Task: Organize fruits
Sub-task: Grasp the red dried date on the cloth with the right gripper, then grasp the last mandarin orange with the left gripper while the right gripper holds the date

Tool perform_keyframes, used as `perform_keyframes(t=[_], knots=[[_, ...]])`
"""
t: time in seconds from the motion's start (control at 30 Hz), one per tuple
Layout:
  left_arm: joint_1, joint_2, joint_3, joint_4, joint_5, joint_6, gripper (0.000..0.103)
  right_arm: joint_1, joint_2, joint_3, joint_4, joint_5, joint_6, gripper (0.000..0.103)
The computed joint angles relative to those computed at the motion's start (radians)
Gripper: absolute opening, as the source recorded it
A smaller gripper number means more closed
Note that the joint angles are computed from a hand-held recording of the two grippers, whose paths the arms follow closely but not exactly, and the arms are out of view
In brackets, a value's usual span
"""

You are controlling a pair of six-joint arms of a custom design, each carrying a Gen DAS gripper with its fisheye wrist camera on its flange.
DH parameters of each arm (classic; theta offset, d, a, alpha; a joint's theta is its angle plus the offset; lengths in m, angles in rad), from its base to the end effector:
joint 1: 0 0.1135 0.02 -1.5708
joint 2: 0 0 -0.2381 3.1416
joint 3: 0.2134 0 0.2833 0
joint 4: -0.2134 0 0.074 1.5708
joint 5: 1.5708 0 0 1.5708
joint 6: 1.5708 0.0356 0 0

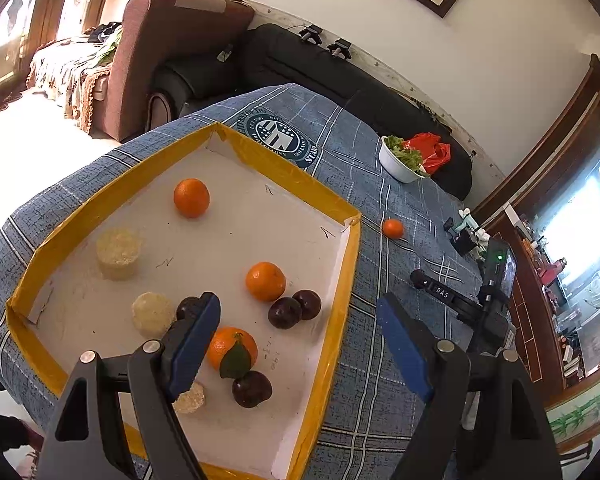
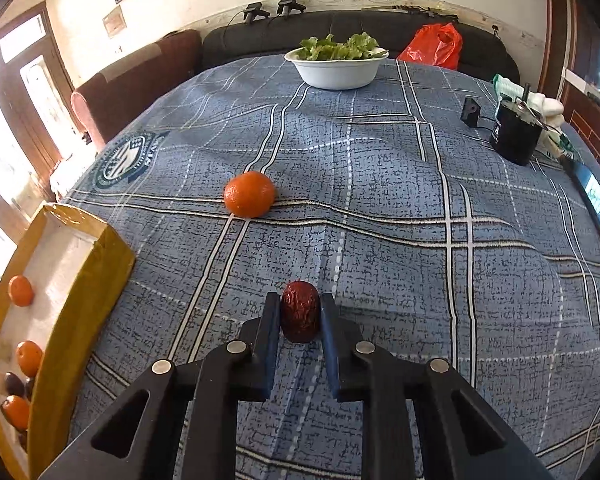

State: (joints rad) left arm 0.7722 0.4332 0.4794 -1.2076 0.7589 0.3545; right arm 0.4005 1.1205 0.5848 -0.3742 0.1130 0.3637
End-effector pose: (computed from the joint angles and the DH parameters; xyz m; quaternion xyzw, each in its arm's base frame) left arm 0.1012 0.0644 0.1946 -0.1149 0.9053 -0.2058 0.3533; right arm 0.2338 0.0946 0.1518 0.0010 0.9446 0.0712 0.3205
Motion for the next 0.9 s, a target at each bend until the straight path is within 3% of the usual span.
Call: perform_keyframes(t=[0.3,0.53,0.6,0.73,0.8,0.9], knots=[[-0.049,-0.122,0.002,-0.084,-0.013,-0.035,0.08,0.0,-0.393,-0.154,-0.162,-0.071,0.03,0.021],[-0.359,-0.205,0.033,-0.028,-0.183,-0.281,0.08,-0.026,-0.659,-0.211,-0.33,-0.126,-0.004,0.021],[-0.501,-0.168,0.077,0.042,-0.253,-0.38,0.08,-0.071,-0.685,-0.2,-0.351,-0.146,-0.029,0.021],[-0.899,0.015,0.154,0.259,-0.557,-0.578,0.08,-0.251,-0.695,-0.193,-0.344,-0.286,-0.098,0.021],[-0.999,0.17,0.194,0.357,-0.622,-0.606,0.08,-0.341,-0.702,-0.207,-0.339,-0.361,-0.131,0.021],[-1.064,0.455,0.281,0.485,-0.636,-0.645,0.08,-0.472,-0.694,-0.231,-0.335,-0.488,-0.178,0.021]])
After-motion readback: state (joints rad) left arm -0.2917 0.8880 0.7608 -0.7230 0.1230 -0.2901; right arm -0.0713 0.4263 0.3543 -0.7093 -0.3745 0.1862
